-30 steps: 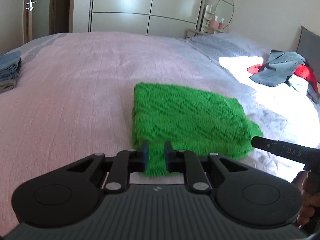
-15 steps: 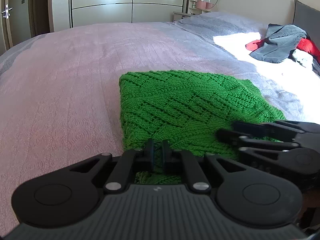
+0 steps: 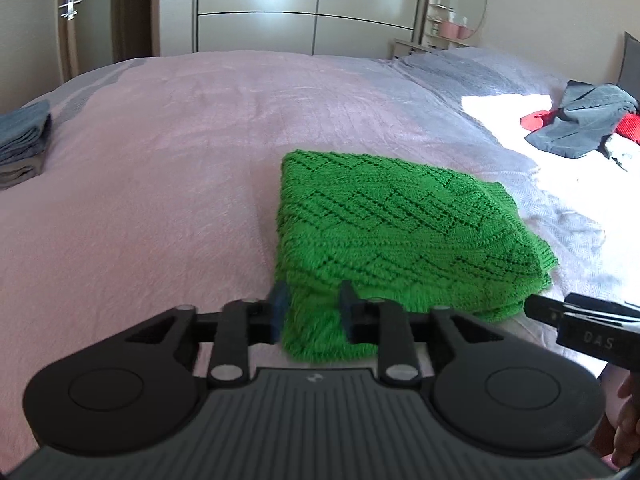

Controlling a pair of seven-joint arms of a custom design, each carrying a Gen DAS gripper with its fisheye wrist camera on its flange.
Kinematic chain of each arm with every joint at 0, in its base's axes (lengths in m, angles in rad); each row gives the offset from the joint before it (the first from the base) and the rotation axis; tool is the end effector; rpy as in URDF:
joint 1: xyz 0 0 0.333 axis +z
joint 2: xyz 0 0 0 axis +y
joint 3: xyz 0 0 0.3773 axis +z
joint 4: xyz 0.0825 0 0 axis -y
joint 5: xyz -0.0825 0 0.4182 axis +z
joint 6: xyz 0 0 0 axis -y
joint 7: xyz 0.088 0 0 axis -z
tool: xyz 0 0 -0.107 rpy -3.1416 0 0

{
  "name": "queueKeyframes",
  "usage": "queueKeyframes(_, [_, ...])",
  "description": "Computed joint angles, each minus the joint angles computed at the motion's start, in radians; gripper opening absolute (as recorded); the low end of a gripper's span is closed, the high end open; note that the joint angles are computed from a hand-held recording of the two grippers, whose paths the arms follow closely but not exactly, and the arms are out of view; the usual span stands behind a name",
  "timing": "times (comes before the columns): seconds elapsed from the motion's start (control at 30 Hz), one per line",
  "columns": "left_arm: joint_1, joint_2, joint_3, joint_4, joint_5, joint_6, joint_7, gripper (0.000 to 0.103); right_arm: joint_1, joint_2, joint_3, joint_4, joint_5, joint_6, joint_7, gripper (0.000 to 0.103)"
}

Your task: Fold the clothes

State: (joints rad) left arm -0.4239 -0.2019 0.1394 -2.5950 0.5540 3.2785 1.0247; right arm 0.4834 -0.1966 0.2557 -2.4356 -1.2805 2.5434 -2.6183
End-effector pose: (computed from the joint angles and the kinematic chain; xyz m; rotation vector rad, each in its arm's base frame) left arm 0.4441 -0.1834 0.4595 -1.4818 2.0334 -1.0032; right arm 0.3580 0.3463 0.4383 -1.3576 1.9072 -0.7307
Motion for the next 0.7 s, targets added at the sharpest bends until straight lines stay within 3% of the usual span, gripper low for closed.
queueKeyframes(0.13, [0.034,-0.068,-0.061,-0.050,-0.020,-0.068,0.002,0.032,0.016,-0.033,0.002,-0.025,0.067,0.050,-0.030,0.064])
queueKeyframes(0.27, [0.055,-0.128,-0.103,-0.098,-0.049,-0.099,0.025,0.036,0.034,-0.042,0.025,-0.028,0.148,0.016,-0.084,0.075])
queueKeyframes(0.7, [0.070,-0.222,-0.117,-0.154,-0.082,-0.119,0.071,0.045,0.057,-0.044,0.051,-0.024,0.181,-0.006,-0.082,0.076])
